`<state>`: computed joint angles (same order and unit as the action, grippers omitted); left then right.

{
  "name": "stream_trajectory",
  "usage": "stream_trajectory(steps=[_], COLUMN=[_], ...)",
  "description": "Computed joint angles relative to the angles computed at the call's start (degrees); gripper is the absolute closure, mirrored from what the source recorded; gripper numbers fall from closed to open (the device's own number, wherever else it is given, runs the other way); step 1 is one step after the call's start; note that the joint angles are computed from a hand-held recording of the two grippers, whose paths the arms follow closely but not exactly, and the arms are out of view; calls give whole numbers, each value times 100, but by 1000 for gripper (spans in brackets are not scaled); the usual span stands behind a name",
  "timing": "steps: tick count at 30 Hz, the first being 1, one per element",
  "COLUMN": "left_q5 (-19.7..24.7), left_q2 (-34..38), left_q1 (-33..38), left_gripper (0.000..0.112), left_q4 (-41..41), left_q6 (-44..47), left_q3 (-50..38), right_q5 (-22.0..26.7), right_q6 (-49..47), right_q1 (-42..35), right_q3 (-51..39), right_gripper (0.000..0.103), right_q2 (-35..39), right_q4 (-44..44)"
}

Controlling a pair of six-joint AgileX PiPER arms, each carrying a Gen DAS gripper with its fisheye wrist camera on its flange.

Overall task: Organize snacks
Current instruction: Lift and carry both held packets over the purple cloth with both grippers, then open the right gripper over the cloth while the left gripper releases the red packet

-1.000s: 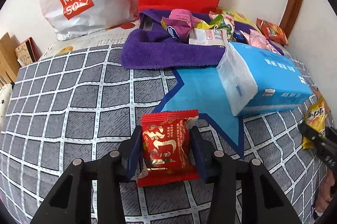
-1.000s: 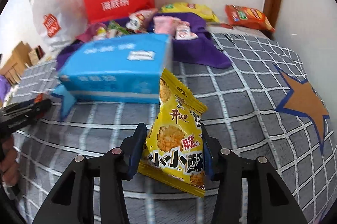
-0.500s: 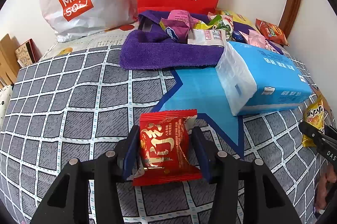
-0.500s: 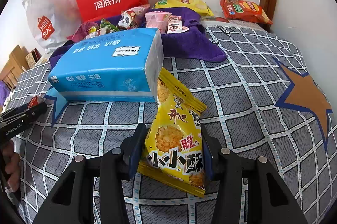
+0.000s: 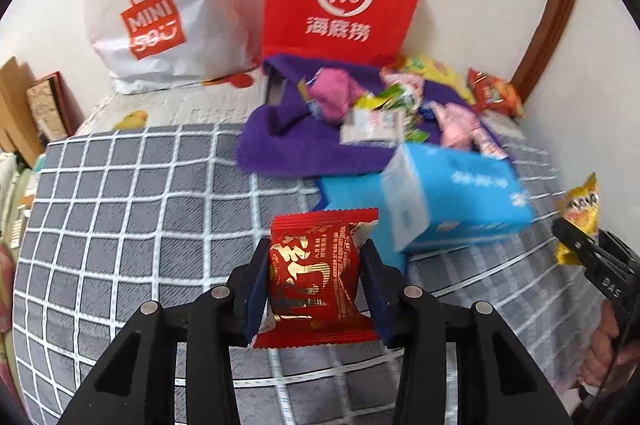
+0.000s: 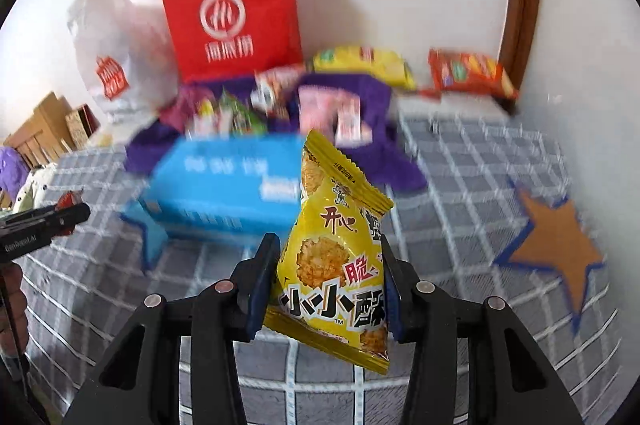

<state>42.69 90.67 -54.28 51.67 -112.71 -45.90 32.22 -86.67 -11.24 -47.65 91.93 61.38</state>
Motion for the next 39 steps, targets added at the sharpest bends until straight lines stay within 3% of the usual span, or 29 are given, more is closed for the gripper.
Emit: stream_trajectory(steps=[2, 6, 12, 19, 28, 31, 39], left_q5=[74, 319, 176, -191, -486, -617, -750], left_q2=[-69, -87, 82, 783, 1892, 2221, 2647], left_q1=[231, 544, 1226, 1917, 2524, 2709, 2869], left_gripper=[72, 72, 72, 72, 72, 72, 71], left_q4=[-429, -496, -674, -1059, -1833, -2161, -2368], left_q6=[661, 1314, 2240, 3142, 4188, 4563, 4911], left_q3=[-277, -751, -1430, -2389, -3572, -3838, -4027], right_q5=[119, 97, 379, 534, 1085, 1045, 1094], right_q6=[468, 1335, 2612, 3939, 4386, 4989, 5100], right_q1=[126, 572, 1123, 1582, 1781, 1990, 2081], right_q3=[-308, -1015, -2279, -3903, -5414, -5741, -6123], right_gripper=[57, 57, 57, 57, 57, 57, 57], right_q2=[-71, 4, 593, 1749, 3098, 3407, 3860], right_q4=[-285, -791, -1515, -2504, -2859, -3610, -3785])
